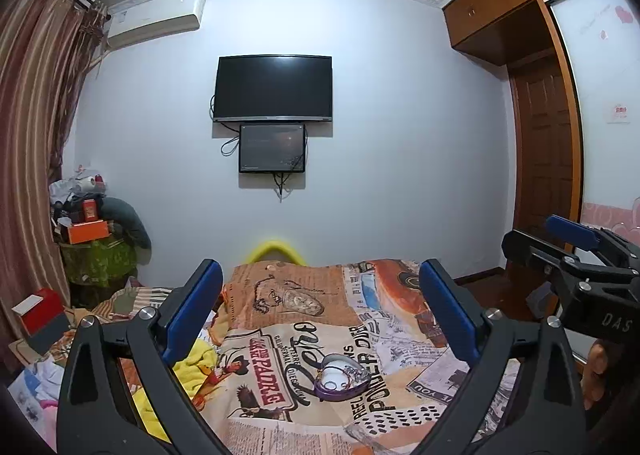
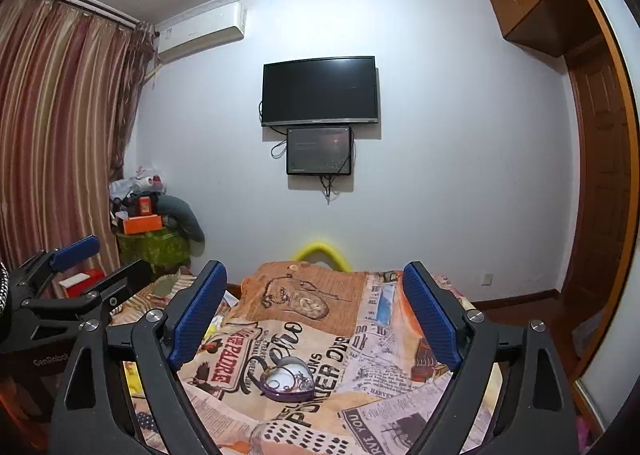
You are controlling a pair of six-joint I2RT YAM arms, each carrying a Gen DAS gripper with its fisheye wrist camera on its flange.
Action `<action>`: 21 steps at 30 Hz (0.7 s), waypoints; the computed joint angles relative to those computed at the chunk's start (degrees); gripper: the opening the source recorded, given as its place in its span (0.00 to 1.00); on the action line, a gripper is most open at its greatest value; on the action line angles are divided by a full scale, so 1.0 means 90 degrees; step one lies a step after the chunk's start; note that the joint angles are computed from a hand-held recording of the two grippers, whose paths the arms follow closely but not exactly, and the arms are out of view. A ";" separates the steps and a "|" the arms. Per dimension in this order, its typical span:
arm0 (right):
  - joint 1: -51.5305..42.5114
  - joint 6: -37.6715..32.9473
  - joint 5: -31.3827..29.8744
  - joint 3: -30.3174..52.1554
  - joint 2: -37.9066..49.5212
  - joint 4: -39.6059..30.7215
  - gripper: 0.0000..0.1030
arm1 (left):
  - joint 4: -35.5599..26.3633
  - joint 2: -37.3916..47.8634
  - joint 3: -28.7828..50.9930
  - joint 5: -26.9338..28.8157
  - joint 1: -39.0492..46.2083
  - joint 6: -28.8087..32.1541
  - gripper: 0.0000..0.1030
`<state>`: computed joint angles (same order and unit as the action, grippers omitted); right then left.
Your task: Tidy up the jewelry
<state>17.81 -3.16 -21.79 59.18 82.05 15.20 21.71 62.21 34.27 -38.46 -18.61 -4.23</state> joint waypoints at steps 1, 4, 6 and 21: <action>-0.0012 0.0027 -0.0031 0.0013 0.0007 -0.0037 0.86 | -0.0003 -0.0018 -0.0027 -0.0021 -0.0010 -0.0003 0.96; -0.0107 0.0091 -0.0138 0.0000 -0.0040 -0.0146 0.86 | -0.0032 -0.0033 -0.0052 -0.0069 -0.0044 -0.0023 0.96; -0.0164 0.0118 -0.0216 -0.0006 -0.0040 -0.0188 0.86 | -0.0044 -0.0031 -0.0052 -0.0128 -0.0084 -0.0027 0.96; -0.0386 0.0026 -0.0432 -0.0247 -0.0243 -0.0257 0.86 | -0.0137 0.0084 0.0010 -0.0108 -0.0111 -0.0176 0.97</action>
<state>14.33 -2.92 -25.68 56.96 79.86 12.88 20.48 62.96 34.35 -39.43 -19.61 -5.81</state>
